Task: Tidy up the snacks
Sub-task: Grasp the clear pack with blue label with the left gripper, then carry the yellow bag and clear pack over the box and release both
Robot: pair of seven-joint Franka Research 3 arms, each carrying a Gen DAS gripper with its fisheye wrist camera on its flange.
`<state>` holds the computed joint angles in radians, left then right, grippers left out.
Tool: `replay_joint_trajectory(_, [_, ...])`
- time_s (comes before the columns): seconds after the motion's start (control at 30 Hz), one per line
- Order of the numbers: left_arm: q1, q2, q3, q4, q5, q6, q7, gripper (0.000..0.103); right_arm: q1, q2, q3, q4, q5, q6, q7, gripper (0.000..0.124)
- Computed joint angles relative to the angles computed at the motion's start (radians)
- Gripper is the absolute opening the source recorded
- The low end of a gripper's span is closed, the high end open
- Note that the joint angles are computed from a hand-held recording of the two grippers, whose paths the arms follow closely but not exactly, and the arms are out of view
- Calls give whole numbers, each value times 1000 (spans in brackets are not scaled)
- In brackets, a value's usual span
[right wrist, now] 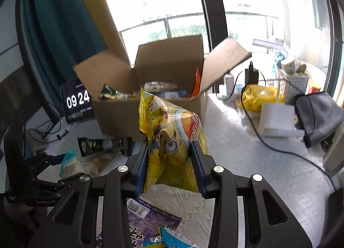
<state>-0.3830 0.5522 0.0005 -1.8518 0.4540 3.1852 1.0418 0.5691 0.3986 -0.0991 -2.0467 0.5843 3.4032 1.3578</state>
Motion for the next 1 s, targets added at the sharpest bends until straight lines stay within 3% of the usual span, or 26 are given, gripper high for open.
replay_joint_trajectory(0.37, [19, -1, -13, 69, 2, -4, 33, 80, -83, -37, 70, 5, -36, 37, -18, 40])
replay_joint_trajectory(0.47, [-19, 8, 37, 109, 13, -2, 18, 80, -96, -37, 80, 15, -46, 42, -25, 40])
replay_joint_trajectory(0.63, [-22, 41, 53, 193, 12, 8, 10, 80, -109, -31, 85, 38, -55, 48, -35, 40])
replay_joint_trajectory(0.8, [-2, 94, 31, 302, 9, -8, 34, 80, -116, -12, 82, 78, -56, 46, -44, 40])
replay_joint_trajectory(1.0, [40, 187, -40, 465, -15, -68, 81, 80, -158, 17, 104, 130, -84, 39, -28, 40])
